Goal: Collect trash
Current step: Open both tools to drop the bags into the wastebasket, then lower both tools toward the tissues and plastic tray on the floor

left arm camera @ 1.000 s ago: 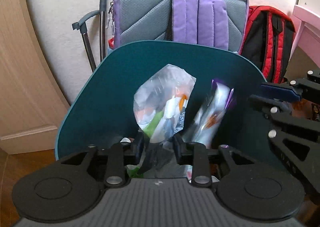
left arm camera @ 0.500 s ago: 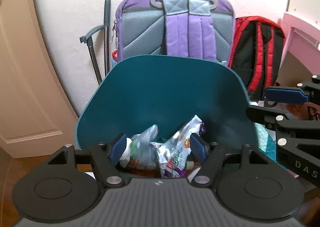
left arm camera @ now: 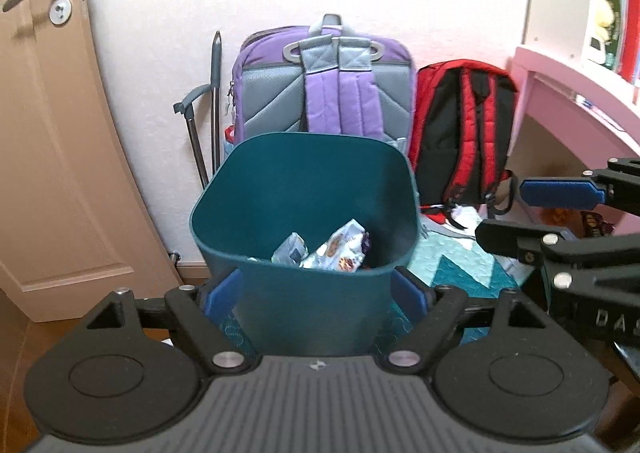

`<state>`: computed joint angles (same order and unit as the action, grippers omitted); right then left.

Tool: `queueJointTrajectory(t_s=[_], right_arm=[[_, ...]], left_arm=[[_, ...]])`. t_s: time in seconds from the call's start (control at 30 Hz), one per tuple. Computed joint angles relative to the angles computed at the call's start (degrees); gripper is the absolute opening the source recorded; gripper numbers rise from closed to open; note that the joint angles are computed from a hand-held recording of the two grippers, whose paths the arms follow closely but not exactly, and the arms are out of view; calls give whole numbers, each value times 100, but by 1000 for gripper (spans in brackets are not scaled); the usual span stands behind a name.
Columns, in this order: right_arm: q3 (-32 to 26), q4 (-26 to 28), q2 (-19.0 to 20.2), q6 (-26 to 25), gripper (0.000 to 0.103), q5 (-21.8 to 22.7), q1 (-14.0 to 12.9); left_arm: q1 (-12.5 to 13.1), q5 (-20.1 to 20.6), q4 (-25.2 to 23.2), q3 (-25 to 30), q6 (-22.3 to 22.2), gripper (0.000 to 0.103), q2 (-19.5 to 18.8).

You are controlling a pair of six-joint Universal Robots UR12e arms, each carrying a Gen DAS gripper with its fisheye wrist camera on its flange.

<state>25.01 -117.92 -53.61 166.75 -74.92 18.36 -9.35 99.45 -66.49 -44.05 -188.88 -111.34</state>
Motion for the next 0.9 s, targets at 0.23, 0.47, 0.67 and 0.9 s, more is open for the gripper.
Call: queueJointTrajectory(t_s=[0.23,0.47,0.67,0.9], right_arm=[[1365,-549,-810,32,51,334,-72],[2347,-653,-1330,-29,52,717,-173],[3150,-422,-1598,67,53,1033,-241],[3828,-244,-1587,408,53,873,-234]], left_arm=[[-71,-80,176,-808,46,83,577],[-92,-346,307,-1699,32,85,1071],[8,-718,523,-2549,-166,85,1388],[178,-662,457,-3271,-217,85,1432]])
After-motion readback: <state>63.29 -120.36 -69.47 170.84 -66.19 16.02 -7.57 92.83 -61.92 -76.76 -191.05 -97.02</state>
